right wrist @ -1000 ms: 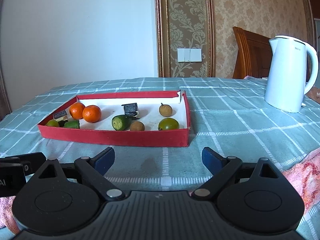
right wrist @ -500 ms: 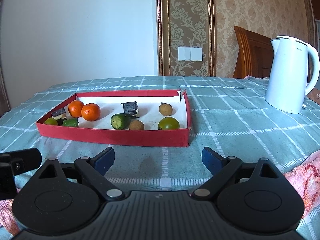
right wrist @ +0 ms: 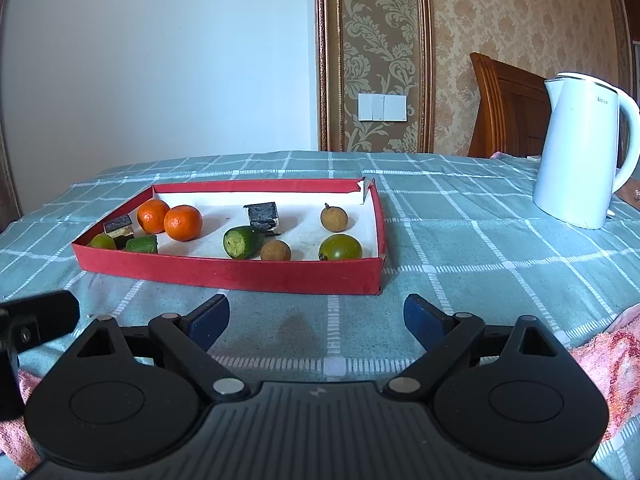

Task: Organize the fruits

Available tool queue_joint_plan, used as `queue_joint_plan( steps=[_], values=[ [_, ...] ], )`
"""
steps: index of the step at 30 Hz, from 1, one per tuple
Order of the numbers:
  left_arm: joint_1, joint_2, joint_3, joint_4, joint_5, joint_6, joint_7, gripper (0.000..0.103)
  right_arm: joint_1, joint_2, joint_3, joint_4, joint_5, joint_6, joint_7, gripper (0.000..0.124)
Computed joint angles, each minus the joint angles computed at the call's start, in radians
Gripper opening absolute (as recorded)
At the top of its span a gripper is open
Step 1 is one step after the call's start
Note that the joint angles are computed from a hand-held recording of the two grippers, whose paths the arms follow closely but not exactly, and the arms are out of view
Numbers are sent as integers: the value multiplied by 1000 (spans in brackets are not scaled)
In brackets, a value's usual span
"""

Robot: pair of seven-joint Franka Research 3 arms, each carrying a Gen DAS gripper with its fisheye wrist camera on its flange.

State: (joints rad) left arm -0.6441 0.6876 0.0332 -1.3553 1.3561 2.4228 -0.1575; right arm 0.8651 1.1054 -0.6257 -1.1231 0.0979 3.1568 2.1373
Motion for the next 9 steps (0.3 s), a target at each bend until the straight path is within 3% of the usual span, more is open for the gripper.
queue_joint_plan(
  steps=[9],
  values=[
    [-13, 29, 5, 33, -9, -58, 46, 103, 0, 16, -9, 23, -6, -11, 9, 95]
  ],
)
